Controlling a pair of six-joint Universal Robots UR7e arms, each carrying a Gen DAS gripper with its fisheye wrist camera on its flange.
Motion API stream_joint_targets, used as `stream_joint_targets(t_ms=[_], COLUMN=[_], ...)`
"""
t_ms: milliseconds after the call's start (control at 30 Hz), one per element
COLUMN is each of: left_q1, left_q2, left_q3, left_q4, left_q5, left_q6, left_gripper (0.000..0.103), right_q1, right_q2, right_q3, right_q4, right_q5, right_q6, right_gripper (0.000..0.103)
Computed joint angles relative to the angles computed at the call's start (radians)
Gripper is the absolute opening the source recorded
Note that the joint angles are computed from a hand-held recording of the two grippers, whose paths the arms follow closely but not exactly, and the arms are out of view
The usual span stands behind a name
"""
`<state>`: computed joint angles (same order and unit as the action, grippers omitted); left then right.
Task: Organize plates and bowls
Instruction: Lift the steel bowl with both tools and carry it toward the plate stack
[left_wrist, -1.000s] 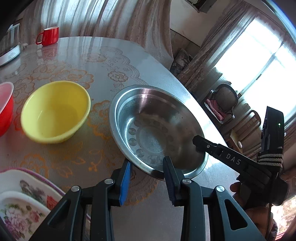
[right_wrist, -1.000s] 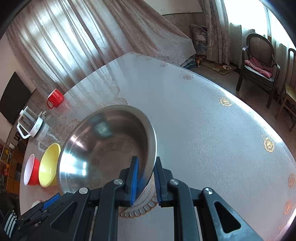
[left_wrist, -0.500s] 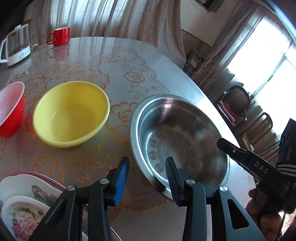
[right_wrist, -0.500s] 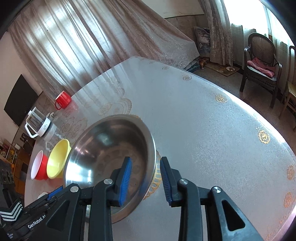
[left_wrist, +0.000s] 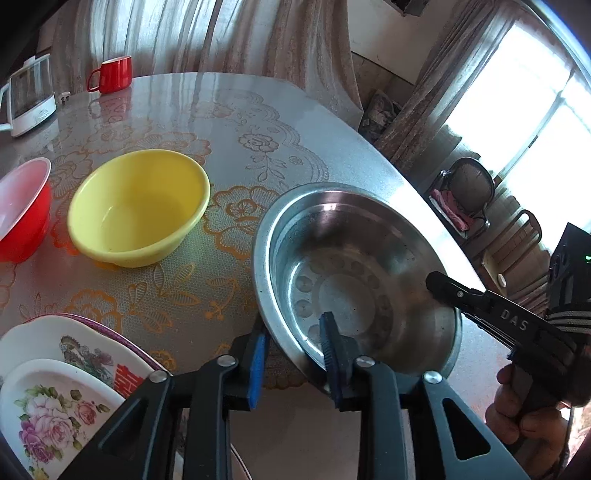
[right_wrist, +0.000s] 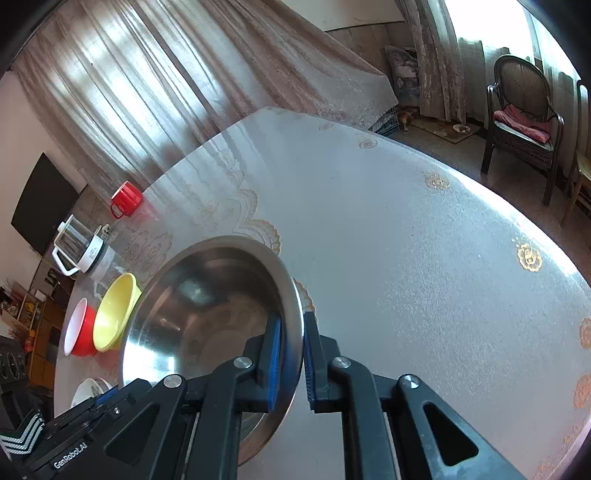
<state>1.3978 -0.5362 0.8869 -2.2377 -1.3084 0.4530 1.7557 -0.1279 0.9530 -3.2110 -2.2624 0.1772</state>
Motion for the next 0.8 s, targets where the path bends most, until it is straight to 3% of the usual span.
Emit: stream_joint_targets(t_ms=[100,167,333,600,667,800], left_q1=[-0.002,-0.002,-0.002,-0.002,-0.007,-0.01], left_q2=[0.017,0.023,-0.012,-0.08,-0.081,-0.085], left_q3=[-0.015,-0.023,0.037,0.167,0.188,0.198], left_q4=[-0.02,-0.007,-0.034,-0.102,-0.138,-0.128], left_q5=[0.008,0.003,0.007,0.025,0.042,0.037], left_q6=[-0.004,0.006,0.014,0.061,0.082,0.107], left_gripper=[0.039,0.022,0.022,0.022,0.028,0.028], right_q1=[-0.006,-0.011,-0.013,0.013,0.014,0.008], right_q2=[-0.011,-0.006,0.007,-0.034,-0.048,-0.061], right_q3=[0.024,0.014,0.005,0.128,0.165,0.195], right_q4=[-0.014,-0.011,-0.001,-0.047,-0.069,-0.1], right_q5=[0.028,0.037,0.041,0.009,0.024,0.044], right_q6=[0.008,0.018,0.034,0.063,0.065,0.058], right_gripper=[0.013,0.013,0.011,0.011,0.012,0.013])
